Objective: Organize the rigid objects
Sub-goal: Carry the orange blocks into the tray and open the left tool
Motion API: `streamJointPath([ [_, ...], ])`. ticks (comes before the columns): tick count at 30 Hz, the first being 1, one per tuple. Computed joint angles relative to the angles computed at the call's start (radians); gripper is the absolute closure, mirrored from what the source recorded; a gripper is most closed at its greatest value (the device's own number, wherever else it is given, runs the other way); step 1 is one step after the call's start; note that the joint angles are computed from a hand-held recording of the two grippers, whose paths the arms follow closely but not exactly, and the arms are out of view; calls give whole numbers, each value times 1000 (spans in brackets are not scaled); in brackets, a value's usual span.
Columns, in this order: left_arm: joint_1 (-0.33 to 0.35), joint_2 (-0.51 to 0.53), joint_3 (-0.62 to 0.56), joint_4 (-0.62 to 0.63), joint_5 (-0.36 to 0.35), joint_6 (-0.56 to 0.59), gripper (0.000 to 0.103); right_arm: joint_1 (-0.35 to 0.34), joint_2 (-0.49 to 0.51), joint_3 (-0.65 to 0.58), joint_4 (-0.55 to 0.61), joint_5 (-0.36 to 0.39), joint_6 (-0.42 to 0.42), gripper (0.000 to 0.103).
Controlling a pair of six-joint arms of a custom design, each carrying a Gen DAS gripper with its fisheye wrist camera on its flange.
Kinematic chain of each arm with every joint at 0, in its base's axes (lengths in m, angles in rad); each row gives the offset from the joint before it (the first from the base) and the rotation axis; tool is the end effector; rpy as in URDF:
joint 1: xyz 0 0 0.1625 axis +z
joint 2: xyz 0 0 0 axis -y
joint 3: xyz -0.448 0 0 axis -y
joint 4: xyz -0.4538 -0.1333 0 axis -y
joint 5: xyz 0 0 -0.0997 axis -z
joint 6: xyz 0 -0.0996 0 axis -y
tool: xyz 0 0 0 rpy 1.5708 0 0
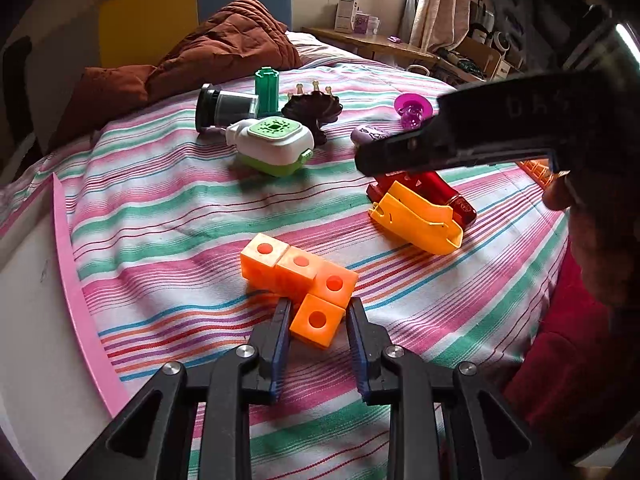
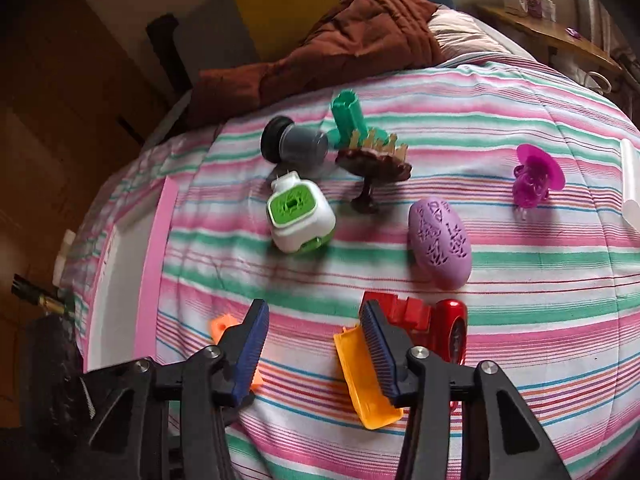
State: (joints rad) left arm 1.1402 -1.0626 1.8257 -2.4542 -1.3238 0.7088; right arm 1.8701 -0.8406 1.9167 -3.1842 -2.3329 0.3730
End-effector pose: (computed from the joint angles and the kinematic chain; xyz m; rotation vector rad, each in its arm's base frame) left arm -0.1308 -0.6624 0.1563 1.5343 2.4351 -0.1221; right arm 0.2494 -0.5895 0.0860 -0.3570 -2.4162 0.9518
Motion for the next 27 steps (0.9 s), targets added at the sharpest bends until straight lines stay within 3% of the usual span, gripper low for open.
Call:
streamJointPath([
  [5, 8, -44, 8, 9, -24, -9, 76, 3, 5, -21, 141, -48, 42, 54],
  [13, 28, -100, -16, 25, -66, -50, 76, 9, 1, -15, 162, -76, 65, 54],
  [15, 36, -108, -32, 20, -74, -66, 76, 6, -1, -28, 250, -88, 116, 54],
  [16, 41, -112, -41, 18, -77, -73, 76, 3, 1, -39, 309, -102, 149, 56],
  [18, 52, -113, -62, 20, -75, -93, 76, -1, 7, -64, 422, -122, 196, 76],
  [19, 60, -112, -71, 21, -72, -99, 76, -2, 14, -78, 470, -132, 214, 78],
  [23, 97, -91, -131, 19, -38, -129, 76, 8, 37, -106, 509, -164, 183, 78],
  [27, 146, -32, -264, 83, -15, -202, 76, 6, 33, -103, 504, -157, 184, 77],
])
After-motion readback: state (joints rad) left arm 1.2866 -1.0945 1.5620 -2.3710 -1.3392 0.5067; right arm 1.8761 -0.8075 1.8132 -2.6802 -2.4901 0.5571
